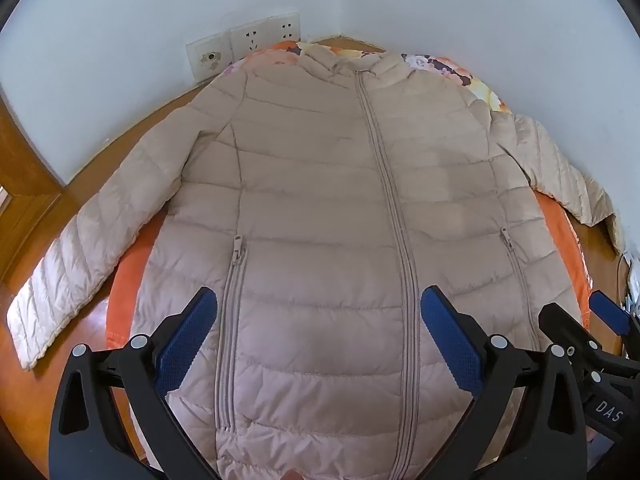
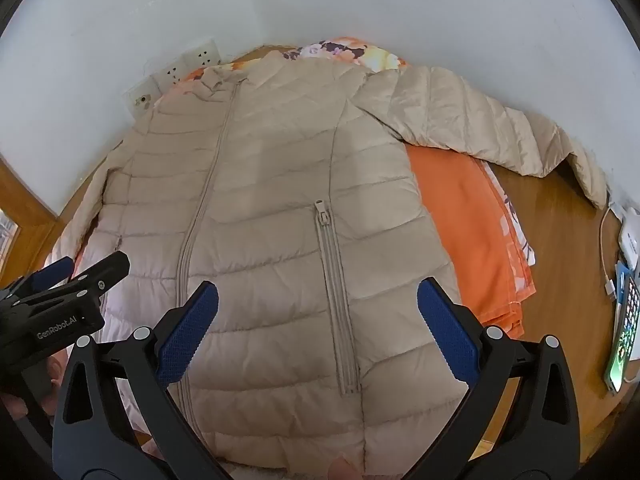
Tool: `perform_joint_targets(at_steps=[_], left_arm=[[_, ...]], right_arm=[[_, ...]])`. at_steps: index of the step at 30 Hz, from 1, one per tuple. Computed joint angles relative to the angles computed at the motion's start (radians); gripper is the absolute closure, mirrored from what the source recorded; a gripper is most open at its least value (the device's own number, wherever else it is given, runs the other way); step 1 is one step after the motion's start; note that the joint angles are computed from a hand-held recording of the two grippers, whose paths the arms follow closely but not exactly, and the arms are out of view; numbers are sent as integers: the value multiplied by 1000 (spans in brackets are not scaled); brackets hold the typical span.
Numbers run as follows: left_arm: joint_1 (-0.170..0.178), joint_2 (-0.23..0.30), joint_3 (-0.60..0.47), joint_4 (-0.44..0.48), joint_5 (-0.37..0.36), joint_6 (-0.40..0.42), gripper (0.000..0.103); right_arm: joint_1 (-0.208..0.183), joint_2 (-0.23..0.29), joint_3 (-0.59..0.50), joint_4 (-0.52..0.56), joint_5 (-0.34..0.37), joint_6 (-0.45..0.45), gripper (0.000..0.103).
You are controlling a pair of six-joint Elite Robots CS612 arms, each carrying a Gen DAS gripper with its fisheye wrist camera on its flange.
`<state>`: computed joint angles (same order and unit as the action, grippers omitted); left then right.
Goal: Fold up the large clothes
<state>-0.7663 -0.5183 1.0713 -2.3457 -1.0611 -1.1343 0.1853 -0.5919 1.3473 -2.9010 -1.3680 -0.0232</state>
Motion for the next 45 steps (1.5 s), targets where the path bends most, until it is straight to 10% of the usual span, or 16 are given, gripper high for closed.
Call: perform_joint_targets(at_steps=[27, 45], left_arm=[[-5, 0, 3, 2, -28, -13, 6], [20, 28, -53, 38, -68, -37, 6]], right_arm=[[-8, -12, 24, -6, 31, -3, 3], [-81, 15, -13, -37, 44, 141, 4]])
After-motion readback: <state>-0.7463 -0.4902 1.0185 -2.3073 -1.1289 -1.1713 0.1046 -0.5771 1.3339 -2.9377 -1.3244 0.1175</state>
